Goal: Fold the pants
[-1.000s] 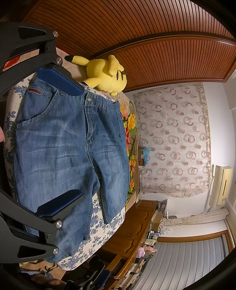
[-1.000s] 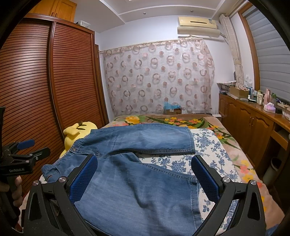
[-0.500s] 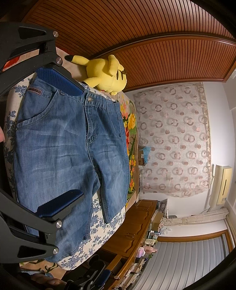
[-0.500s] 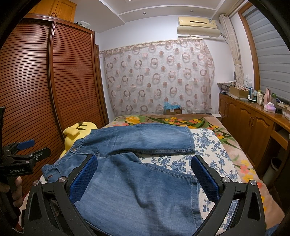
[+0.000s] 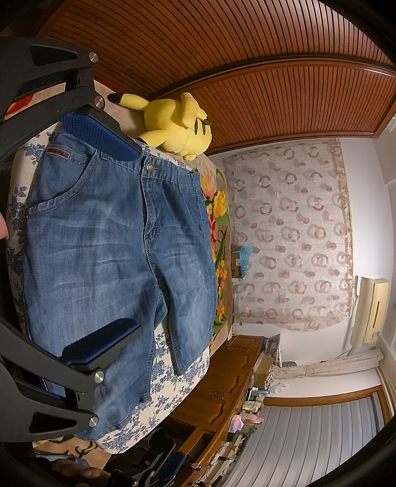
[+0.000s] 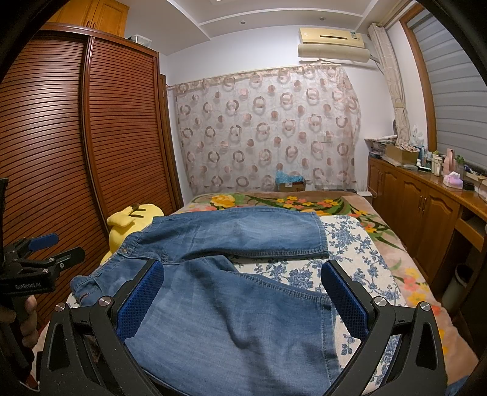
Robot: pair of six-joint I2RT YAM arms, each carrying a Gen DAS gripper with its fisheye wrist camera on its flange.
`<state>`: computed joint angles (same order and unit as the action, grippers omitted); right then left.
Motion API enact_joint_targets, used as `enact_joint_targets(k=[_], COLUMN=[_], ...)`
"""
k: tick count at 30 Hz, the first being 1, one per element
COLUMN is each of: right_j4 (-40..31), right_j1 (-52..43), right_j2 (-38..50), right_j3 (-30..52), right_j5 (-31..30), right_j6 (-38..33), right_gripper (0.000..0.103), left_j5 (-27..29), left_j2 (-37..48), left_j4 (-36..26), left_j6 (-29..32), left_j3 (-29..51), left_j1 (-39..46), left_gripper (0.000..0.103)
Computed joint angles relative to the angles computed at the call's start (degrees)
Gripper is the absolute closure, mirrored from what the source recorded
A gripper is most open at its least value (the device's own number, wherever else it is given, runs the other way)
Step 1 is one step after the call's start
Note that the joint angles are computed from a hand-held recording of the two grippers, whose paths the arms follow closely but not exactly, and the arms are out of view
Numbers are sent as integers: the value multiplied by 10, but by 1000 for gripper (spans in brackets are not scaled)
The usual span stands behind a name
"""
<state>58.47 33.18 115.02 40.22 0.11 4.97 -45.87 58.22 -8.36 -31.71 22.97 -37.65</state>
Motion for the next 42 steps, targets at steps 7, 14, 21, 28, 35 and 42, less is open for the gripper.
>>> enact_joint_targets(k=[7,14,21,28,35,42], right_j4=[0,0,0,-16,-67,-129], right_j1=[0,0,0,-2,-14,-27], right_j2=[1,1,1,4,11,15], right_j3=[0,1,1,10,40,78], right_j5=[0,0,-1,-4,-22,-30], right_j6=[0,0,0,-1,-8,-18], right_gripper=[0,0,0,0,0,0], left_j5=[-2,0,-2,27,95,138], left_j2=[0,-4,0,-32,-2,38], left_j4=[0,0,0,-15,36,107], left_j6=[0,2,0,18,52,80], left_j3=[0,-2,0,-11,-26,-58], left_j1=[-1,1,-1,26,101,154], left_gripper=[0,0,0,0,0,0])
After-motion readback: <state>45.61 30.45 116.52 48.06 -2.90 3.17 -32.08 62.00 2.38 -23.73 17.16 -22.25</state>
